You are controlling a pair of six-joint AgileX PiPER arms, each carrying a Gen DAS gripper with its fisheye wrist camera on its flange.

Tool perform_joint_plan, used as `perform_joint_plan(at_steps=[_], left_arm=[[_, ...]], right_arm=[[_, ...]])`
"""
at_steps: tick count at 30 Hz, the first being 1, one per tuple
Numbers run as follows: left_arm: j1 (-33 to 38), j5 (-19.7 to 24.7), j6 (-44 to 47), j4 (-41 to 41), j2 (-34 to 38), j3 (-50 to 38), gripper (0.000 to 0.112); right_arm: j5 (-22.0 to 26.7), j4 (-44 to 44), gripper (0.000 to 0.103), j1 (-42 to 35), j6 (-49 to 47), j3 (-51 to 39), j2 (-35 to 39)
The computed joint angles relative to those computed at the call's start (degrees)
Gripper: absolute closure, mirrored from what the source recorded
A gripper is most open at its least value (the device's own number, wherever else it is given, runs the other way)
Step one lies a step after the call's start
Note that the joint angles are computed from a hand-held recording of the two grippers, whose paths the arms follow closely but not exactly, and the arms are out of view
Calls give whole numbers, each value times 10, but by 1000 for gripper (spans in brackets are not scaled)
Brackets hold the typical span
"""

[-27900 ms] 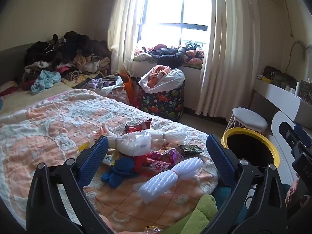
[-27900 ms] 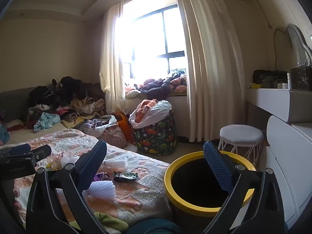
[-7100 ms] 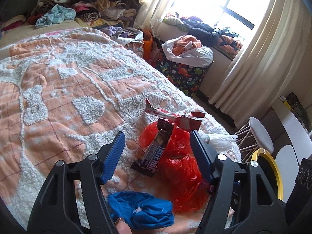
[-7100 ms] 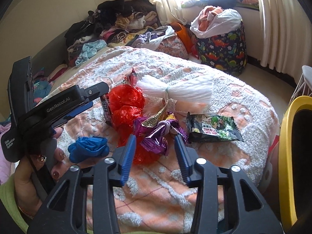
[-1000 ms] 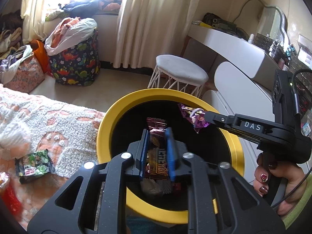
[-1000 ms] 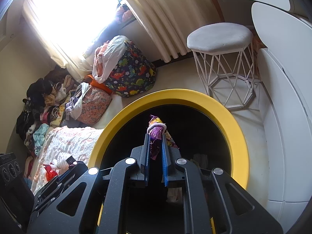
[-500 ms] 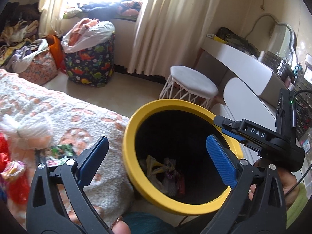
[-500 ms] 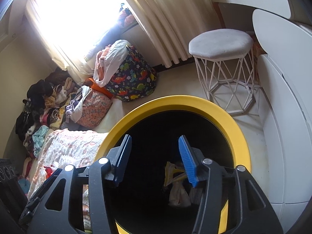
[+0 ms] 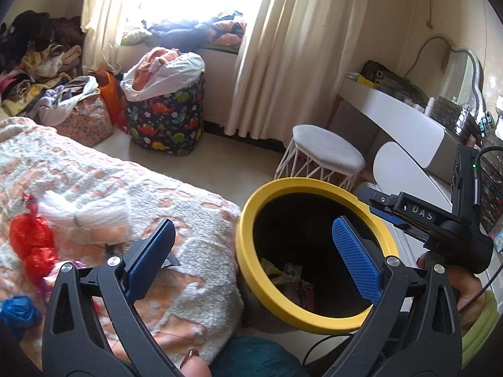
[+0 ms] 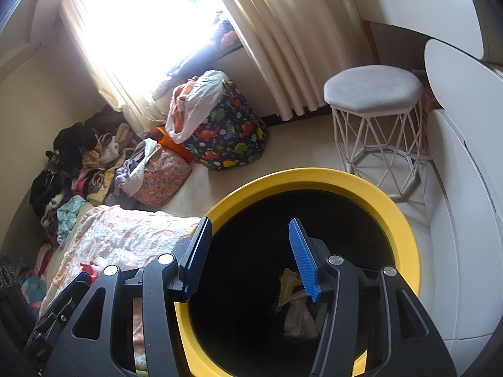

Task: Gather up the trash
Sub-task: 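Move both tools back toward the trash on the bed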

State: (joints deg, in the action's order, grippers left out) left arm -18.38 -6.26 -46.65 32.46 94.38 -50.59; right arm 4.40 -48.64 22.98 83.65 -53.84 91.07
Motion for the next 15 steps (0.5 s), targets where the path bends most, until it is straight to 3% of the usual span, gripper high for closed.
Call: perform_joint_plan(at_steps=[5, 8, 15], left_arm=[[18, -4, 51, -55, -25, 22, 20], [29, -6, 60, -69, -36, 30, 20], [56, -13, 96, -100, -62, 56, 20]], right_arm=[[16, -46, 54, 24, 38, -11, -3], [25, -113, 41, 41, 102, -17, -2], [44, -220, 40, 78, 195, -29, -5]])
